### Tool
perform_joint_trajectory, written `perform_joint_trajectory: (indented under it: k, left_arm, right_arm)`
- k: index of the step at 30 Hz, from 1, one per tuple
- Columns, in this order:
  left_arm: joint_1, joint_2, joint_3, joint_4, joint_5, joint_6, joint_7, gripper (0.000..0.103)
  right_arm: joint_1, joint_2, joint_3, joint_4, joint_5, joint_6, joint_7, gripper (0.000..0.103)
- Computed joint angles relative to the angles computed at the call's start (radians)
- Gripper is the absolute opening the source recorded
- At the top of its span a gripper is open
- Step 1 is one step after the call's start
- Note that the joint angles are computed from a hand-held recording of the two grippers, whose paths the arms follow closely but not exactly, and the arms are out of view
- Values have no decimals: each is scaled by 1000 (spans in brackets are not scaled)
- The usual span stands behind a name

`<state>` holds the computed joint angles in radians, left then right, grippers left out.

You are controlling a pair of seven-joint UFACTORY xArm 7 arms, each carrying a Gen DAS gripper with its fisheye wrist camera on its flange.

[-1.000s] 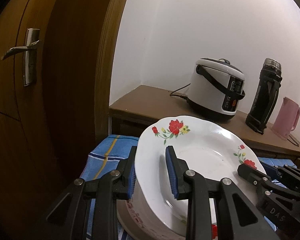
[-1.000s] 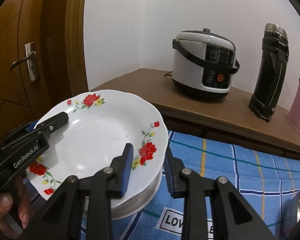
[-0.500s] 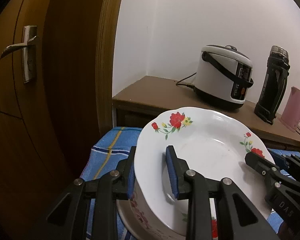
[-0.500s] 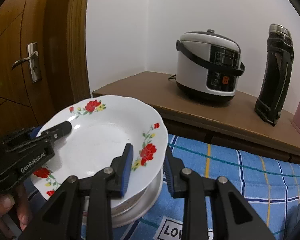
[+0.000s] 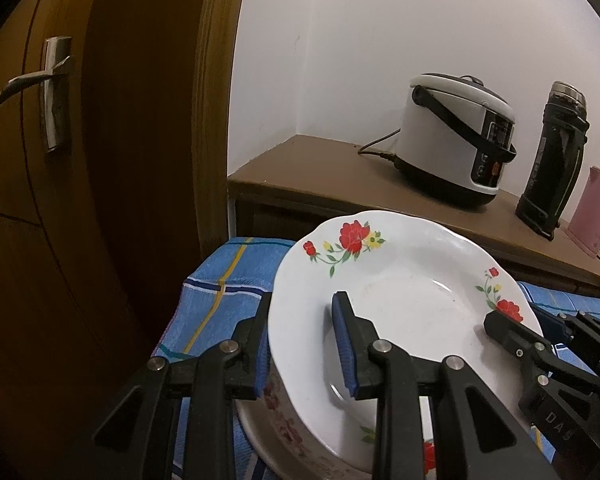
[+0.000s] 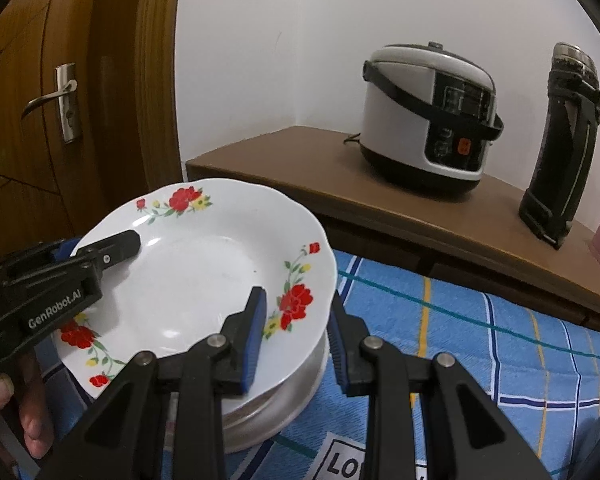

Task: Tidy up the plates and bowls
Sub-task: 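Carry the red-flower plate over the pink-floral bowl and lower it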

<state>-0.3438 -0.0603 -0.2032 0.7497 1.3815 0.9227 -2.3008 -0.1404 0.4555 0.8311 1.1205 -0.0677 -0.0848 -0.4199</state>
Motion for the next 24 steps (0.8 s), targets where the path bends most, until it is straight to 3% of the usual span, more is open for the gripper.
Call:
perform_joint_trajectory:
  k: [24]
  left_arm:
    - [30, -24, 5, -21, -40, -91, 4, 31]
  right_arm:
    - [67, -12, -43, 43, 210, 94, -180, 31]
